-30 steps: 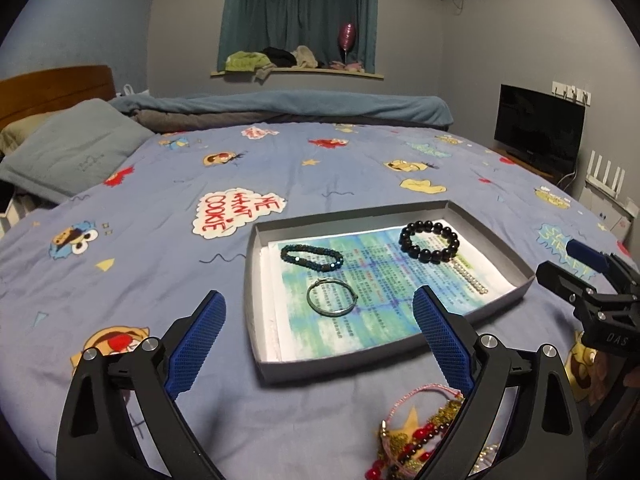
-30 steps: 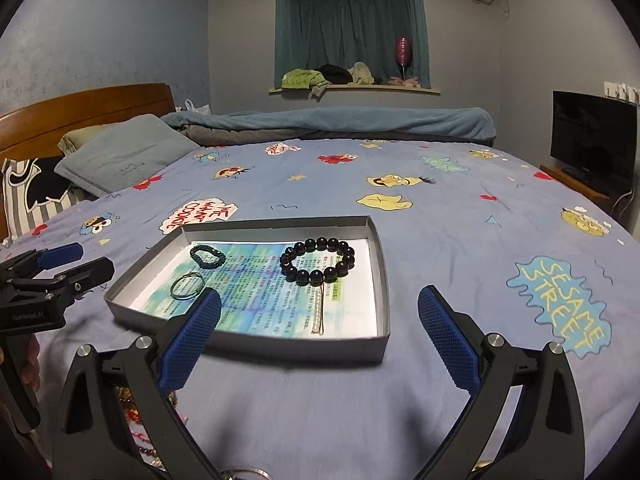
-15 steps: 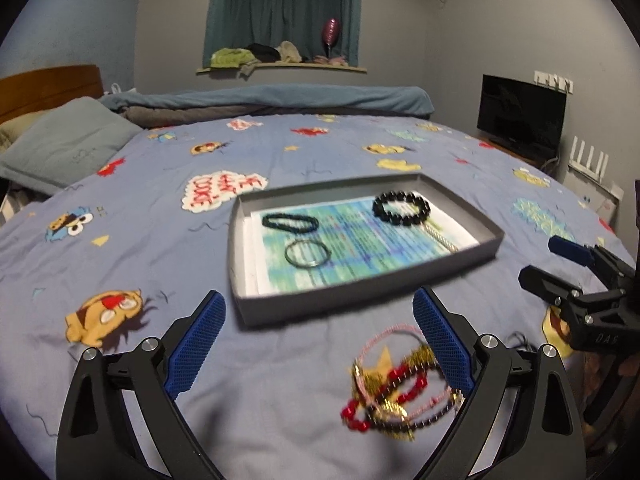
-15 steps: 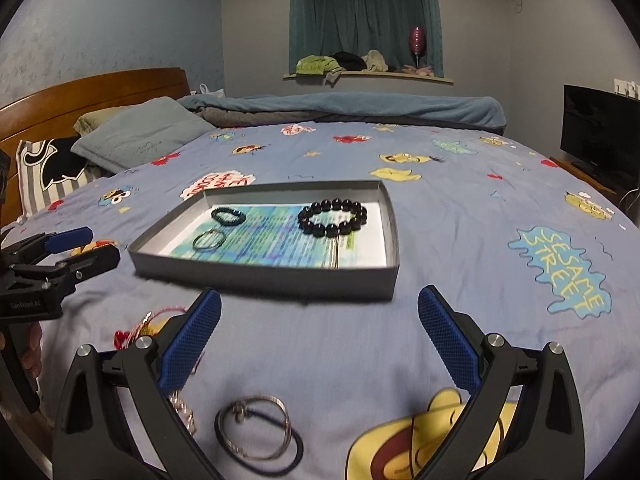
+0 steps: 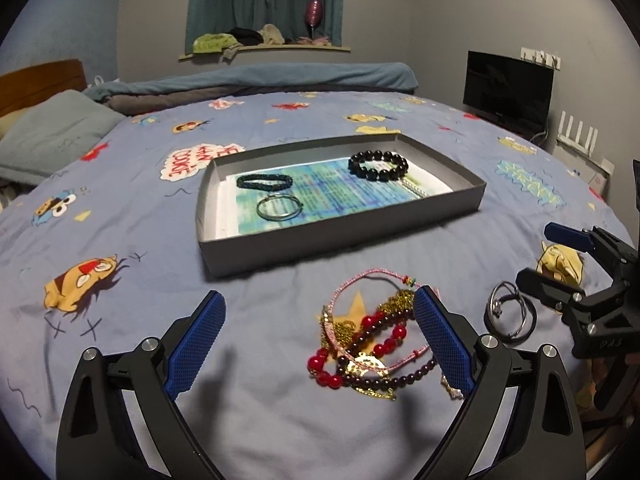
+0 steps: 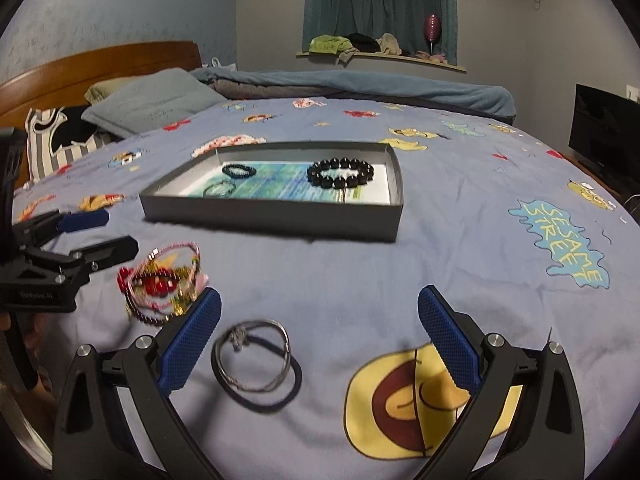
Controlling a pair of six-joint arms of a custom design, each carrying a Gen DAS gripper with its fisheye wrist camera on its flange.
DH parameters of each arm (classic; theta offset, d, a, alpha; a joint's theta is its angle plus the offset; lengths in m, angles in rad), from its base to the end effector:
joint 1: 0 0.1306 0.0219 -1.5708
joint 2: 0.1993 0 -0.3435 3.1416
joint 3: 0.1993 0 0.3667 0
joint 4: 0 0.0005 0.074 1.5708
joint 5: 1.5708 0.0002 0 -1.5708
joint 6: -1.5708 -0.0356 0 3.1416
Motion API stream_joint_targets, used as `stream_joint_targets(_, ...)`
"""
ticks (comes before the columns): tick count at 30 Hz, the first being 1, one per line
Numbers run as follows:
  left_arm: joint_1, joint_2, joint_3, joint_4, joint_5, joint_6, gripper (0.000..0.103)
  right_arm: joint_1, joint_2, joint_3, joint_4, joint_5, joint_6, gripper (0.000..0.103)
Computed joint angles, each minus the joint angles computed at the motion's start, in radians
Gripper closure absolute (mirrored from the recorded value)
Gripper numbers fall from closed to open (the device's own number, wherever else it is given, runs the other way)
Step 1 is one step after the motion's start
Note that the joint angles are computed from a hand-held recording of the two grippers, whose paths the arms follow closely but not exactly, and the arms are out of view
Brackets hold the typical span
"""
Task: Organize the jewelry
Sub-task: 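Move both open tools back over the red and pink bracelets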
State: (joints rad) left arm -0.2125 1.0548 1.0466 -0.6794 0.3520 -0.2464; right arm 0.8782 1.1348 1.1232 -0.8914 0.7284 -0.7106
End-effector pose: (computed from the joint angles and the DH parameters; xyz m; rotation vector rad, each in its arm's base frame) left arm 0.3536 -0.0894 0.3857 0.6890 2.1266 -0.3783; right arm 0.2550 0.2694 0.3812 0.1047 2.1947 -0.0428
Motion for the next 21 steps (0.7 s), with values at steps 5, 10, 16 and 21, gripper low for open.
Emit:
stream_joint_targets(5,-0.009,0.006,-0.005,0.006,-0.02,-0.001,0.009,0.025,0.0,-0.012,-0.016,0.007,-0.015,0.006)
stream_joint_targets(10,-0.006,0.031,0.01,-0.014,-0.031,0.008,0.011,0.022,0.009,-0.016,-0.021,-0.046,-0.009,0.006)
stream_joint_targets(16,-0.007,0.035,0.011,-0.019,-0.027,0.003,0.02,0.028,-0.003,-0.028,-0.004,-0.047,-0.013,0.006)
stream_joint_targets(21,-0.009,0.05,0.018,-0.035,-0.01,-0.009,0.038,0.04,-0.004,-0.034,0.036,-0.064,0.026,0.008)
